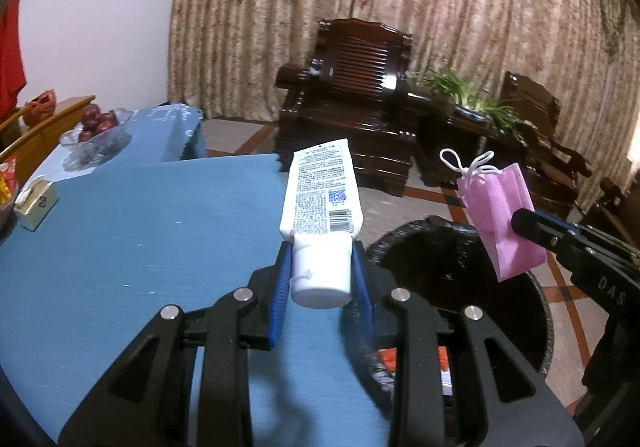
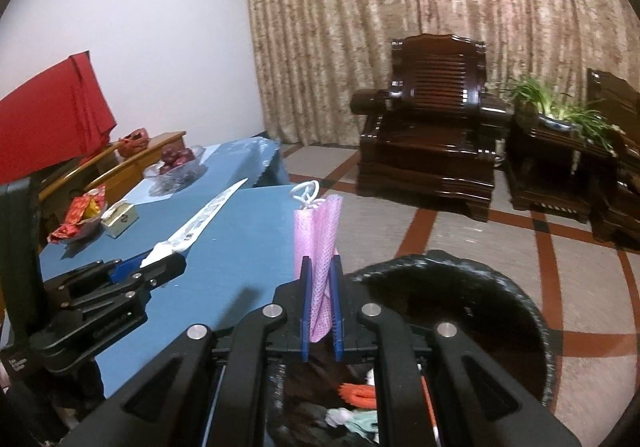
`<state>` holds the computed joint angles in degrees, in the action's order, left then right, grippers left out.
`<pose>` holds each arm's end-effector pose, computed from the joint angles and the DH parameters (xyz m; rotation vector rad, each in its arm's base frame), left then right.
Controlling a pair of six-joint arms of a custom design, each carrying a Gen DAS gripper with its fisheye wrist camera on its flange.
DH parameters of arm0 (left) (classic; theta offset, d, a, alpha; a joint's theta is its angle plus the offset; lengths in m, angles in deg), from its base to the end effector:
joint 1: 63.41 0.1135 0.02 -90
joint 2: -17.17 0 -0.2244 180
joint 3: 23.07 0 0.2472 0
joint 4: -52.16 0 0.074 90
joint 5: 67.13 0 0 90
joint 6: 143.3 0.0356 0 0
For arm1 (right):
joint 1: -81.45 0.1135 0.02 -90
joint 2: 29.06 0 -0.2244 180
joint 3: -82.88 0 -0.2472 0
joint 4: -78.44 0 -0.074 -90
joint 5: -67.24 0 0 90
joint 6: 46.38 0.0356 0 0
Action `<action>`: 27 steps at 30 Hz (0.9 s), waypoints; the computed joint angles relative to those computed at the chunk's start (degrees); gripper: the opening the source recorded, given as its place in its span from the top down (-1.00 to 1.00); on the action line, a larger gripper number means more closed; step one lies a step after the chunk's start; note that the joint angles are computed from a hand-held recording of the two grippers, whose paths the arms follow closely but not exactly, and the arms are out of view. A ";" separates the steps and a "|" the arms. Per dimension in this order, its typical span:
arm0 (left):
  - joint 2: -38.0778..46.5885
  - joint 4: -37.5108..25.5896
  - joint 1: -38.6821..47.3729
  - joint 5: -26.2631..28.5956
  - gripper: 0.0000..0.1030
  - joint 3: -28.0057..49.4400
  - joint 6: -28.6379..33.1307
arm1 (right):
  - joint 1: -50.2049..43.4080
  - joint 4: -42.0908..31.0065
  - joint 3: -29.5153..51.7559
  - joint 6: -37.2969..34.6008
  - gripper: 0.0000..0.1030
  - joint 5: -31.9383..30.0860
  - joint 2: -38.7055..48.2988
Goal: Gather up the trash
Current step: 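Carry the white tube and pink mask over the black bin, then open both grippers to drop the tube and mask into the bin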
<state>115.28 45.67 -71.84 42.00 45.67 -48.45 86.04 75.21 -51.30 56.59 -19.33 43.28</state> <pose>0.3488 -0.0635 0.1514 0.4380 2.1408 -0.4014 0.2675 0.0193 0.1626 0.1890 2.0828 0.1233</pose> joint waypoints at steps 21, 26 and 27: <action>8.01 2.82 -14.45 -2.86 0.45 2.69 -0.67 | -14.67 -1.13 -7.16 -2.72 0.83 -4.29 -4.05; 12.50 2.55 -15.70 -2.92 0.45 5.57 -0.46 | -16.82 1.18 -7.69 -3.28 0.83 -5.08 -0.38; 13.45 2.53 -15.84 -2.91 0.45 6.29 -0.52 | -17.16 1.53 -7.77 -3.37 0.83 -5.25 0.12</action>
<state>128.73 48.21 -87.68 39.09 51.96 -48.97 68.88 76.74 -59.07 53.22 -24.57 43.40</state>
